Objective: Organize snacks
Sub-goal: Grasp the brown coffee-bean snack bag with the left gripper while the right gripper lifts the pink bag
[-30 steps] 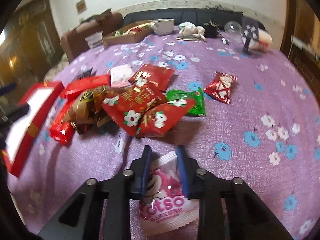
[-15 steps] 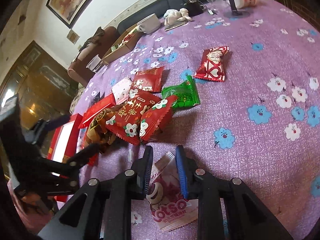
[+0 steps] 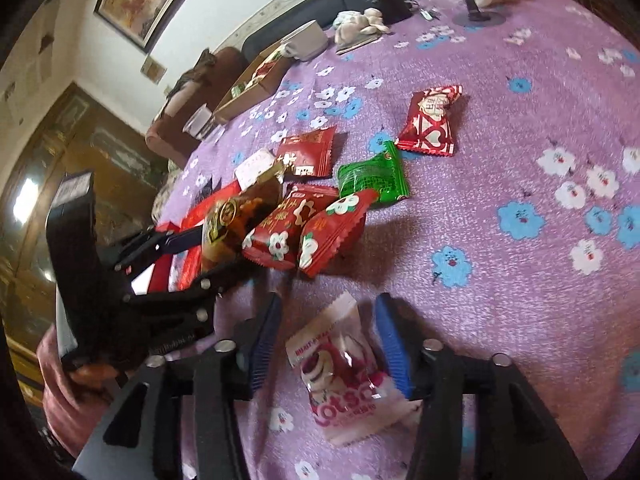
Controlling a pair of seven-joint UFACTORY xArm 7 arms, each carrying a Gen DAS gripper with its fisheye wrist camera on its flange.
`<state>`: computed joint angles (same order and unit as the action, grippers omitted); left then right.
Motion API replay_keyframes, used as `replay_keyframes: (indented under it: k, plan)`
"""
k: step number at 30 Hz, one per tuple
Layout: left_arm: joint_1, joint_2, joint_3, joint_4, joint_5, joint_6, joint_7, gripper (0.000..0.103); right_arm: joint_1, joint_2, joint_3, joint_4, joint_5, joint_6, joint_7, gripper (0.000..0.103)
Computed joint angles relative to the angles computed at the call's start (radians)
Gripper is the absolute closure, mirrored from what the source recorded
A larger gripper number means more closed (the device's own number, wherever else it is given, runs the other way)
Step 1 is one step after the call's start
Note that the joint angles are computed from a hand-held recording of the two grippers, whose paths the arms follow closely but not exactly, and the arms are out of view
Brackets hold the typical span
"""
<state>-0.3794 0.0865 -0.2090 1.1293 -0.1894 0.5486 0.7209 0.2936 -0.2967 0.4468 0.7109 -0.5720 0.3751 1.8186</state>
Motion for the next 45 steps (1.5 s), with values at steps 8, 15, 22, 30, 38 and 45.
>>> replay_keyframes:
  k: [8, 15, 22, 30, 38, 45]
  plan:
    - [0.019, 0.014, -0.001, 0.039, -0.110, 0.067, 0.029, 0.072, 0.113, 0.135, 0.011, 0.196, -0.017, 0.360, -0.234, 0.038]
    - [0.036, 0.014, 0.004, 0.059, -0.176, 0.095, 0.048, 0.075, 0.212, 0.227, -0.022, 0.297, -0.106, 0.556, -0.239, 0.059]
    - [0.060, -0.023, 0.017, 0.038, -0.265, 0.103, 0.105, 0.077, 0.263, 0.204, -0.091, 0.269, -0.122, 0.510, -0.191, 0.069]
    - [0.092, -0.102, 0.063, -0.028, -0.391, 0.145, 0.225, 0.078, 0.237, 0.156, -0.104, 0.196, -0.129, 0.363, -0.118, 0.073]
    - [0.100, -0.288, 0.139, -0.221, -0.479, 0.148, 0.381, 0.078, 0.169, 0.118, -0.091, 0.120, -0.174, 0.172, -0.004, 0.078]
    - [0.093, -0.420, 0.230, -0.318, -0.533, 0.188, 0.461, 0.078, 0.142, 0.147, -0.069, 0.146, -0.275, 0.108, 0.049, 0.083]
